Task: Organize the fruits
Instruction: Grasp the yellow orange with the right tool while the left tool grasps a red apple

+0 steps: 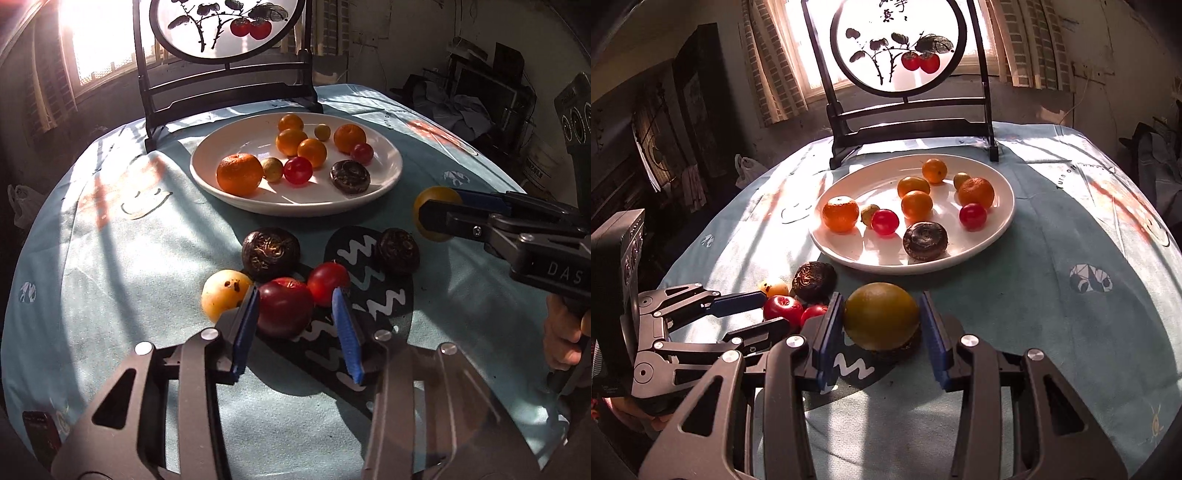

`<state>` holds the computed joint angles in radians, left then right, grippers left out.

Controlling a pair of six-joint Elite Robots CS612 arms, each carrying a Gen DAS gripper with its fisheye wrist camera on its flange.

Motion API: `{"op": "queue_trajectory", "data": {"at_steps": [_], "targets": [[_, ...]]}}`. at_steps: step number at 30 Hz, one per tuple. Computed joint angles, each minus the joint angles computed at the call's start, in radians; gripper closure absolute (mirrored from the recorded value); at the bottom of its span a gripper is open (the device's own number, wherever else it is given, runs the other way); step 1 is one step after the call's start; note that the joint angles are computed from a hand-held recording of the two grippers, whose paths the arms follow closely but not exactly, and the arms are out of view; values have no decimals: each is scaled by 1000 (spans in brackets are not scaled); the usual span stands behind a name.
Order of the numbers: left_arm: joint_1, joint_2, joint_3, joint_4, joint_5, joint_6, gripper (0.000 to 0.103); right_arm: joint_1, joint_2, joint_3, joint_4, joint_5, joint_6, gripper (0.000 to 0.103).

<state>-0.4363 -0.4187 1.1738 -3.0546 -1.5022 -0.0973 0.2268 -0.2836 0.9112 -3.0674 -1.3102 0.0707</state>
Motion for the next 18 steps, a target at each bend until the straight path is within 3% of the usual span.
{"op": "queue_trajectory", "data": {"at_steps": [11, 13, 18], "targets": [[1, 21, -41, 101, 2, 26, 62, 0, -8, 12, -9, 13, -7, 61], [-2, 25, -45, 105, 20, 29, 62, 0, -8, 14, -11, 16, -8, 61], [6, 26, -48, 104, -13, 1, 64, 1, -10, 18, -18, 16, -14, 61]]}}
